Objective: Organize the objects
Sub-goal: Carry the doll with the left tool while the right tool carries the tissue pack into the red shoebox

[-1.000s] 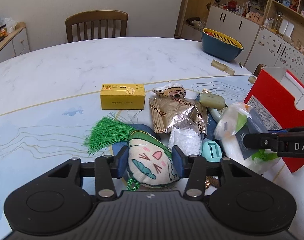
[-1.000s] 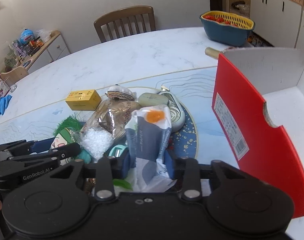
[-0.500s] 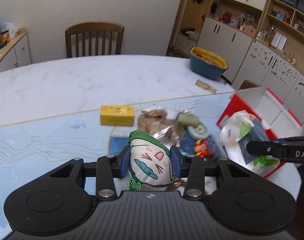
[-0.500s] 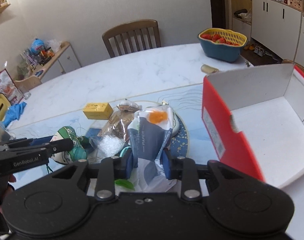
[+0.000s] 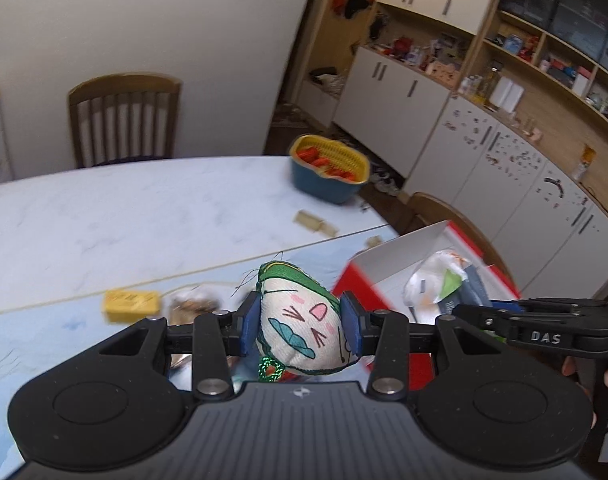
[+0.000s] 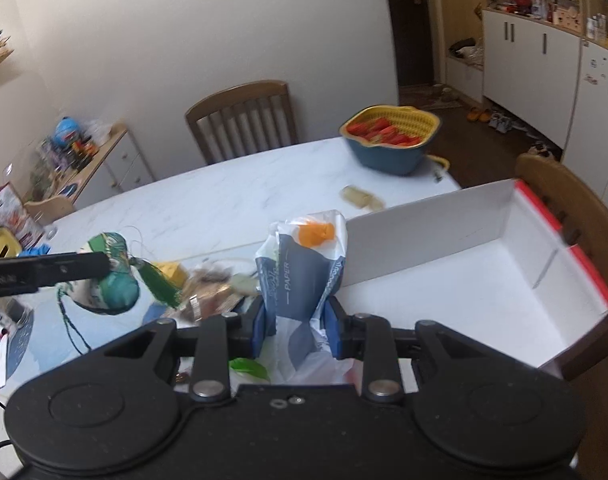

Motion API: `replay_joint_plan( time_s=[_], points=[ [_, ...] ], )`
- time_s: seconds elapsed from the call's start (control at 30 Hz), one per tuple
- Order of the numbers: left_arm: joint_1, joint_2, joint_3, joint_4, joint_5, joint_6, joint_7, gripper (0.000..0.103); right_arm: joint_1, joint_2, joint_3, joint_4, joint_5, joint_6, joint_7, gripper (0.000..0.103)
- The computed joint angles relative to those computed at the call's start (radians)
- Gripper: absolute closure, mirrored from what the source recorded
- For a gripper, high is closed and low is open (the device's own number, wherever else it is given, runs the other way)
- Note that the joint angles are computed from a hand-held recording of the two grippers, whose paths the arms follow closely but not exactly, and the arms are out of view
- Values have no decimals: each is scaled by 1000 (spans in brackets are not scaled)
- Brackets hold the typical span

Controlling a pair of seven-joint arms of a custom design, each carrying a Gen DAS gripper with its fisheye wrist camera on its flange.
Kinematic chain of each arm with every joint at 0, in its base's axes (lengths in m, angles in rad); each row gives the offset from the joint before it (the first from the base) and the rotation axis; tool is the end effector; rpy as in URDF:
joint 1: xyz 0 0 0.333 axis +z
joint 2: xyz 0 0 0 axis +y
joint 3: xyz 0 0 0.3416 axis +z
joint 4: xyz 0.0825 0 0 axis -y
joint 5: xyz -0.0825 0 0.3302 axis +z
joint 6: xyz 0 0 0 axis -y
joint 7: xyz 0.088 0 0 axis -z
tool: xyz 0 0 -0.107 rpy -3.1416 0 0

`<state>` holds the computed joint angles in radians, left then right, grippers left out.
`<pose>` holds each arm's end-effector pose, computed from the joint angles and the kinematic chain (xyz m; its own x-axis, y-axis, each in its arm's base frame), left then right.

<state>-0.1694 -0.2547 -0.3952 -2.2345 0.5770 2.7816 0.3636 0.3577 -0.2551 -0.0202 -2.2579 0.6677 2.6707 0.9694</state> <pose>0.3734 -0.2897 0.5985 0.0219 -0.9606 0.2770 -0.6562 -0.2228 -0.7209 0.4412 0.1342 0.5856 0.4926 -0.8429 -0.2165 -0.6915 -0.2281 -0.6854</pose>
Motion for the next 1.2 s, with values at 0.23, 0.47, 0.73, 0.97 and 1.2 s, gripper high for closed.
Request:
replay_joint_plan(
  time_s=[0.23,0.47,0.73,0.97,1.2],
  points=[
    [-49,230,-29,257,159,-44,-59,62,-60,60,-39,60,-17,-28,-52,74],
    [-190,475,21,532,206,-127,-29,62,-147,141,-50,133,-23,-90,-115,74],
    [-332,704,98,815,153,-207,91,61,-239,242,-39,224,-18,-143,-179,74],
    [-416,908,152,1090,20,-314,227,61,-296,331,-15,292,-29,-177,-238,73],
    [-468,1054,218,1292,-104,-398,330,61,-330,410,15,334,-59,-196,-284,73]
  ],
)
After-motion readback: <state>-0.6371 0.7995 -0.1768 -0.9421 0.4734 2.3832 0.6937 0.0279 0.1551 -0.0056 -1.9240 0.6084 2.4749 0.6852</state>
